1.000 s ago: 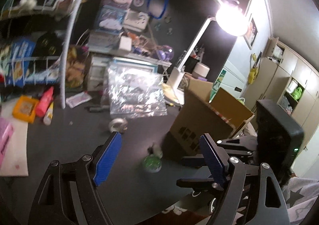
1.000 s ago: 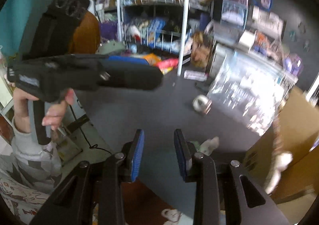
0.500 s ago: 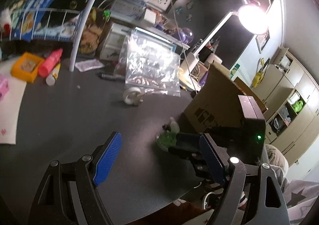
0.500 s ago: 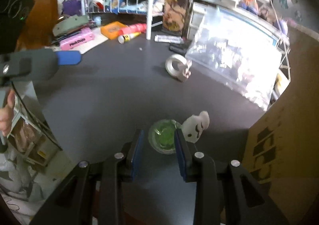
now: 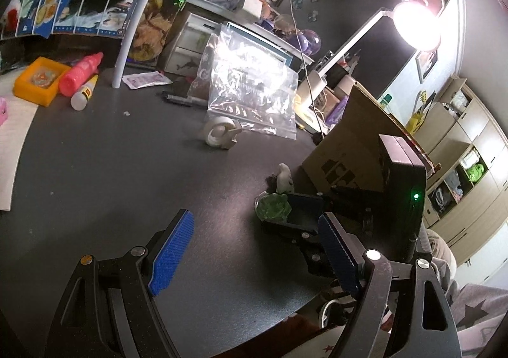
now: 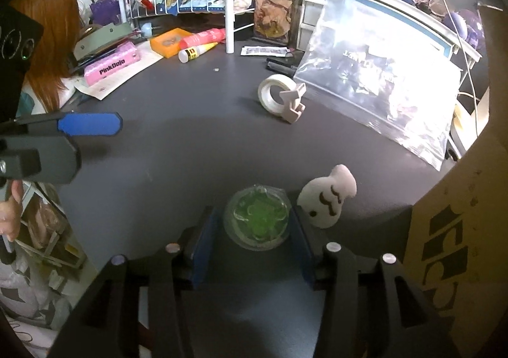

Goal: Organize objects
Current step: 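Close the right gripper on the green container and lift it, then carry the green container over the cardboard box and lower it inside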

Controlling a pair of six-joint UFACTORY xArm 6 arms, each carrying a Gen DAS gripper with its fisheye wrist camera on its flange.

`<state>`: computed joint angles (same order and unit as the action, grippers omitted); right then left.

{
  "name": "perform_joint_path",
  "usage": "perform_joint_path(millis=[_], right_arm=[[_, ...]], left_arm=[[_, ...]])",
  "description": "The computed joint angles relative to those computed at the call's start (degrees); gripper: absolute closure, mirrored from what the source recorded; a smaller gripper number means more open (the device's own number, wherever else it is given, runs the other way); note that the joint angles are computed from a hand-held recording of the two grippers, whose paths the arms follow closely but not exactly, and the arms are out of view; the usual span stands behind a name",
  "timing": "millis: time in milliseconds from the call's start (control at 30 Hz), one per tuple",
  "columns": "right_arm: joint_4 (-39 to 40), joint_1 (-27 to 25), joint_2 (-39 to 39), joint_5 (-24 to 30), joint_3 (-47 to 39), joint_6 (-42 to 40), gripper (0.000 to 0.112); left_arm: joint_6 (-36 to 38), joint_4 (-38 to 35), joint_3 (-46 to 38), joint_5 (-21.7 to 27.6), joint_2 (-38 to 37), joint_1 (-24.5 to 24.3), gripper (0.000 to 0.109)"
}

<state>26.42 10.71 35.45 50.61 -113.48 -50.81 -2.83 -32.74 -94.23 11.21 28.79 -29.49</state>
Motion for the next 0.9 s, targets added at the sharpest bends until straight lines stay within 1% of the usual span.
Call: perform_joint_path(millis=[133,167,200,267,300,633,700,800,900], right_arm=[[0.54,0.05,0.81,0.4,-1.18,-0.03,0.069],[0.67,-0.01,0.91,0.5,-1.33,-0.13,0.07],[0.74,-0.02,1.0,0.42,-1.43,-0.25,0.074],[0.82,0.11,0.65,-0.21,-0.82,-0.73,0.075],[1.25,0.13,0.39,-0.79,-0.32,-1.18,0.078],[5.59,-0.2,-1.88,0.03,2.25,-5.4,0.078],[6.89,-0.22,-2.82,0.22,3.0,-6.66,0.078],[9.88,-0.28,-4.72,1.27,4.05,-9.4,0.078],[12.86,-0.24,-7.39,1.17,6.5,-13.07,0.078]], left_arm=[[-1.64,1.66,-0.28,0.42,0.13,0.06,0.03],[-1.64,1.61,-0.39,0.5,0.19,0.08,0.03],[-1.76,1.67,-0.52,0.61,0.28,0.08,0.03],[-2.28,2.14,-0.94,1.07,0.58,0.02,0.03],[-2.39,2.24,-1.13,1.3,0.73,0.0,0.03],[-4.5,4.57,-2.93,3.0,1.35,-0.39,0.03],[-3.63,3.74,-3.63,3.26,1.6,-0.59,0.03],[-0.2,0.32,-4.89,3.73,1.95,-1.04,0.03],[2.39,-2.4,-6.34,4.0,2.27,-1.41,0.03]])
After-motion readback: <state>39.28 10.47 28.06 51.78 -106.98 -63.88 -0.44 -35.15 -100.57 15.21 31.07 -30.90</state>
